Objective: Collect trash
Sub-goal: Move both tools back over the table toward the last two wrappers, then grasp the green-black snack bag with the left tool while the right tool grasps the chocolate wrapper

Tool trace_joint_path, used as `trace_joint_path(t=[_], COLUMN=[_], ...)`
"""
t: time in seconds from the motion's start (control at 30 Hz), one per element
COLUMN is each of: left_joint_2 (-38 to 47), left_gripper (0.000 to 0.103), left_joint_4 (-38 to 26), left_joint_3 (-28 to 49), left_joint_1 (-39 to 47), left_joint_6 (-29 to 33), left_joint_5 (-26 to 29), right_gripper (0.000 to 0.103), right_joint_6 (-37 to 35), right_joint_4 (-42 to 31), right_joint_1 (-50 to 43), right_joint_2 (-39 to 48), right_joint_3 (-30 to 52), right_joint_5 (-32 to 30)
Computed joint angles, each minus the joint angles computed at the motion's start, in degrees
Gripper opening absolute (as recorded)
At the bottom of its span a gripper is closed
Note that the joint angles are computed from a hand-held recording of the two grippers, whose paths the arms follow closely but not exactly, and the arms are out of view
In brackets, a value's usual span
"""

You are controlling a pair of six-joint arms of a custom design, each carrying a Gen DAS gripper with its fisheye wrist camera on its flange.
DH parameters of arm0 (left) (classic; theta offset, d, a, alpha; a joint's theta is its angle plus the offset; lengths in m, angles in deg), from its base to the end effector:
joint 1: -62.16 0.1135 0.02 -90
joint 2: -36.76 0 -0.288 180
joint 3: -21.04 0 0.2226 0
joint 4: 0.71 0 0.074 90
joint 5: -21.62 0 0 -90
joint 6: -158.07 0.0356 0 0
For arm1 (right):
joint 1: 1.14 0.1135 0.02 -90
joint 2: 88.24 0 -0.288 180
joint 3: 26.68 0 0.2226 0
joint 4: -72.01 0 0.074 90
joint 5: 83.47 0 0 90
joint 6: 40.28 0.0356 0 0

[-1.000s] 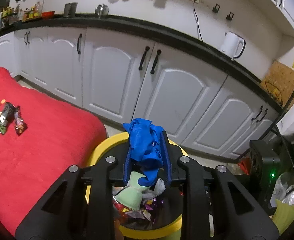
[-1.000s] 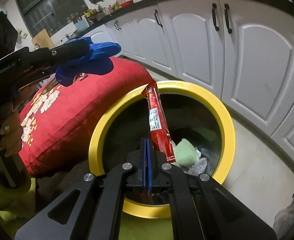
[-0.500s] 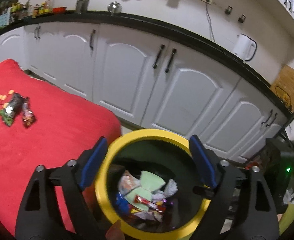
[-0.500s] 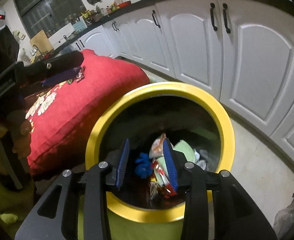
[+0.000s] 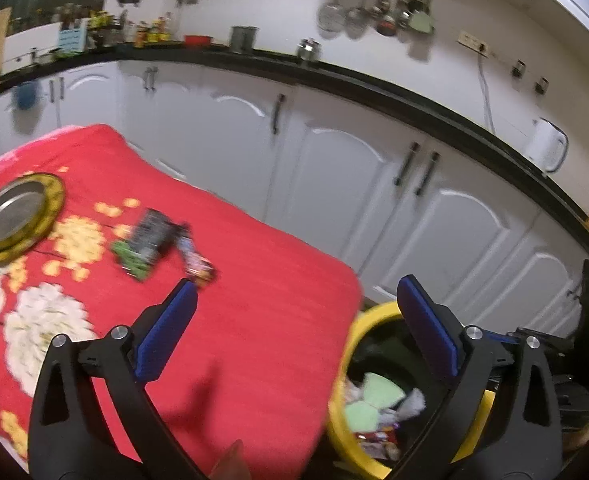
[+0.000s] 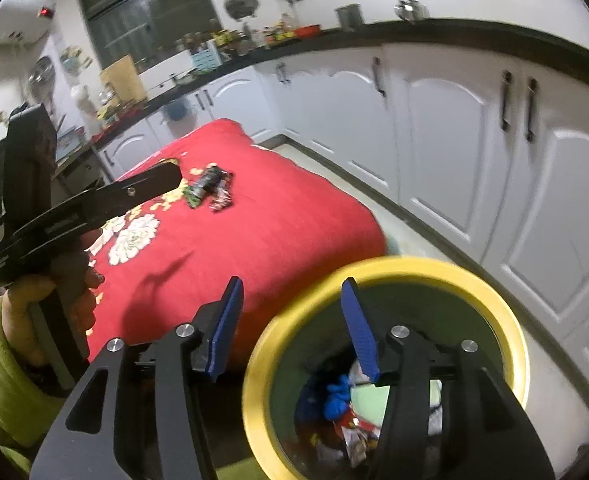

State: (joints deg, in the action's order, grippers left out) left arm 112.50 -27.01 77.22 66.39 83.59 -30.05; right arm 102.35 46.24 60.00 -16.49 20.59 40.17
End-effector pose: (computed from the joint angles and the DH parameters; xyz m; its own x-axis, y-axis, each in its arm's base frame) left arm 0.2308 -0.0051 0.2450 -0.5898 0.1668 -0.7901 0.5508 0.7986 -0.2425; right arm 0.1132 0.1645 0.2151 -0.6688 0.1572 -0.7266 -0.0439 0.9673 0.2497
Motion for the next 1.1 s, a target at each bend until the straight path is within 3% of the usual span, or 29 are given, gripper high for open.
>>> trace_joint_path(t=[0.17,0.43,0.67,0.93,1.0,1.1], left_joint_2=[4.9,14.6,25.3,34.3,35.9,38.7], left_gripper=[0.092,0.092,0.092,0.092,0.090,0.082], left_joint_4=[-0.5,-0.1,-3.7,-8.7,-9.5,-11.0], left_joint_3=[4.6,12.5,21.6,29.8,31.0,33.2], left_joint_1=[7.0,11.8,12.6,11.5,11.0,9.7], left_joint_6=[2.3,2.9,1.8,-0.2,-0.3,-0.8], left_joint_5=[2.0,0.8,-1.0,0.5,0.9,1.1], right_gripper=[0.052,0.056,0.056,0.055,0.053,0.035], right_joint_6=[-8.2,-18.6,-24.1,-24.7,-25.4,-26.3], right_joint_4=[4.8,11.2,8.9,3.6,3.7,3.1], right_joint_1=[-4.3,-11.6,-16.8,-21.1,-21.3,-21.3], right_joint_2=[7.8,21.9,35.9,47.3,48.2,48.6], right_joint_3=[6.0,16.3,29.9,42.3,43.2,43.7], right_joint_5=[-4.4,-12.3,-16.7,-20.0,-19.7,-19.4])
